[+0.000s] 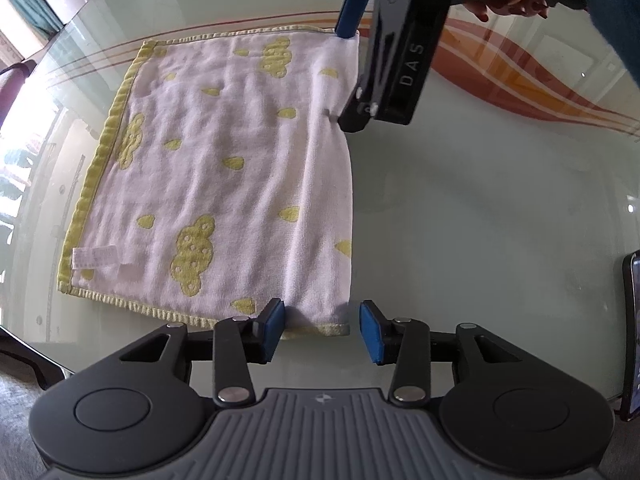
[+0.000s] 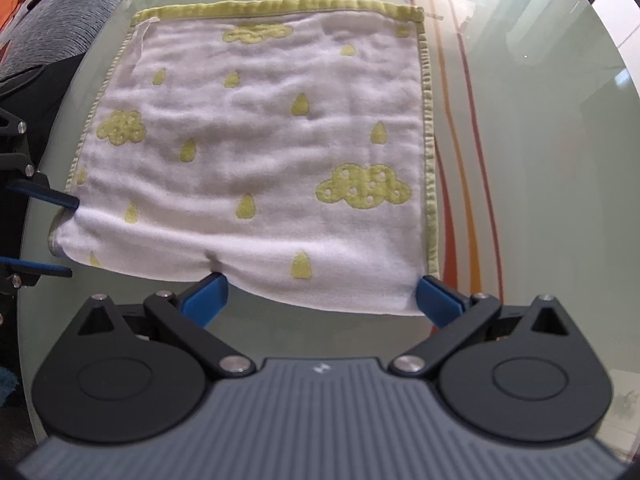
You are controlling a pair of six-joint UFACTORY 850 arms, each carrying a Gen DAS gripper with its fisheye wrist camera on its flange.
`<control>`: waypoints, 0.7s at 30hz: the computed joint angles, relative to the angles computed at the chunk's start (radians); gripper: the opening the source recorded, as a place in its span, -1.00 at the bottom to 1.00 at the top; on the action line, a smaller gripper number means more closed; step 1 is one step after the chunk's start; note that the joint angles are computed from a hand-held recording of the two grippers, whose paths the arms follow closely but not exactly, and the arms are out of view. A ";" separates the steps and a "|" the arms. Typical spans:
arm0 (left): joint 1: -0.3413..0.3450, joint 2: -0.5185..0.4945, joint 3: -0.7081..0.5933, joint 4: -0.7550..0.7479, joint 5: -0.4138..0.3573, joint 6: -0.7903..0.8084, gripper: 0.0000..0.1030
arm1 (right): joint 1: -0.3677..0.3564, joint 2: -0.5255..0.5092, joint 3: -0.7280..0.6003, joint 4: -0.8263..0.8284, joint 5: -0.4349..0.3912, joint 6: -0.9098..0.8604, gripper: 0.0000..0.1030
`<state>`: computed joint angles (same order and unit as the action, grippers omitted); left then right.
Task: Fold towel
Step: 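Move both grippers toward the corners of the towel's folded edge, then lower both grippers onto the two corners of the folded towel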
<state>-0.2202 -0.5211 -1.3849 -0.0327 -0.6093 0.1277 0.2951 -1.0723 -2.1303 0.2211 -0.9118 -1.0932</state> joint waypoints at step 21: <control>0.028 0.006 0.018 -0.106 0.021 0.078 -0.11 | -0.039 0.134 0.094 0.064 0.035 -0.070 0.58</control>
<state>-0.1918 -0.5148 -1.3666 -0.1391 -0.5886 0.2053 0.2557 -0.9378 -2.0363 0.2854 -0.8769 -1.1634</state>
